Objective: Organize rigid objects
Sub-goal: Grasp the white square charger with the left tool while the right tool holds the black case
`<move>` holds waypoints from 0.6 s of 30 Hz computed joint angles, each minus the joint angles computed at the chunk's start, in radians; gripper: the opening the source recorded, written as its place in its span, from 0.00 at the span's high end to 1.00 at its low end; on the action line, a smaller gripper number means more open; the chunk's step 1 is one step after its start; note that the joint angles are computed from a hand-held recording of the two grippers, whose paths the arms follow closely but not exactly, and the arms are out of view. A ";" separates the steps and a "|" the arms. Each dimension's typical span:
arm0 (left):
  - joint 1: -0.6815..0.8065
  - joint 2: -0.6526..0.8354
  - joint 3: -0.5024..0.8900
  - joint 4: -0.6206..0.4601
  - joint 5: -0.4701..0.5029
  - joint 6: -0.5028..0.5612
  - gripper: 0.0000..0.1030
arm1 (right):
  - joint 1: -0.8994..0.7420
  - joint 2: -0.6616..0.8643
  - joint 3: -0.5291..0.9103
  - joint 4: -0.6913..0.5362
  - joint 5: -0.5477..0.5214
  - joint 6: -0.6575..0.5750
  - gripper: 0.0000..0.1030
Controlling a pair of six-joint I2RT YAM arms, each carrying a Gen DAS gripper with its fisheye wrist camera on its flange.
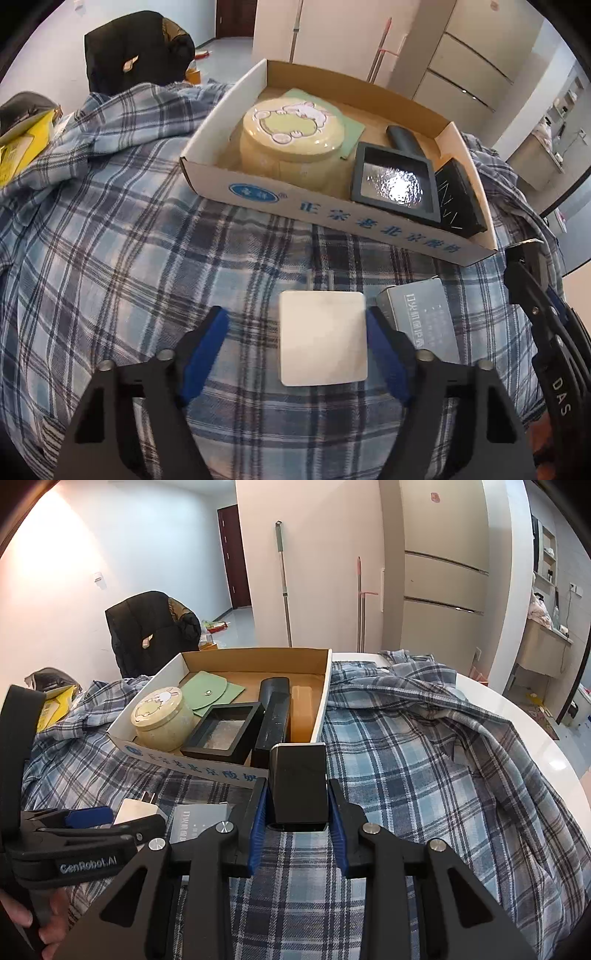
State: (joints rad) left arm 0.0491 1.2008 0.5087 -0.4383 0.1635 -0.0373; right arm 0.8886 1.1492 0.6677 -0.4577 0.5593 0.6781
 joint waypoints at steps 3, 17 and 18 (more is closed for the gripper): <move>-0.009 -0.020 -0.008 -0.011 -0.001 0.022 0.40 | 0.001 0.006 0.002 0.000 -0.001 -0.001 0.72; -0.007 -0.049 -0.034 0.015 0.014 0.085 0.53 | -0.007 0.008 0.002 0.004 -0.015 -0.006 0.72; -0.002 -0.059 -0.034 0.007 0.017 0.092 0.53 | -0.006 0.010 0.003 0.005 -0.015 -0.006 0.72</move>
State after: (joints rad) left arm 0.0470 1.1415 0.4744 -0.4317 0.1802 0.0551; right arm 0.8821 1.1588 0.6708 -0.4526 0.5447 0.6716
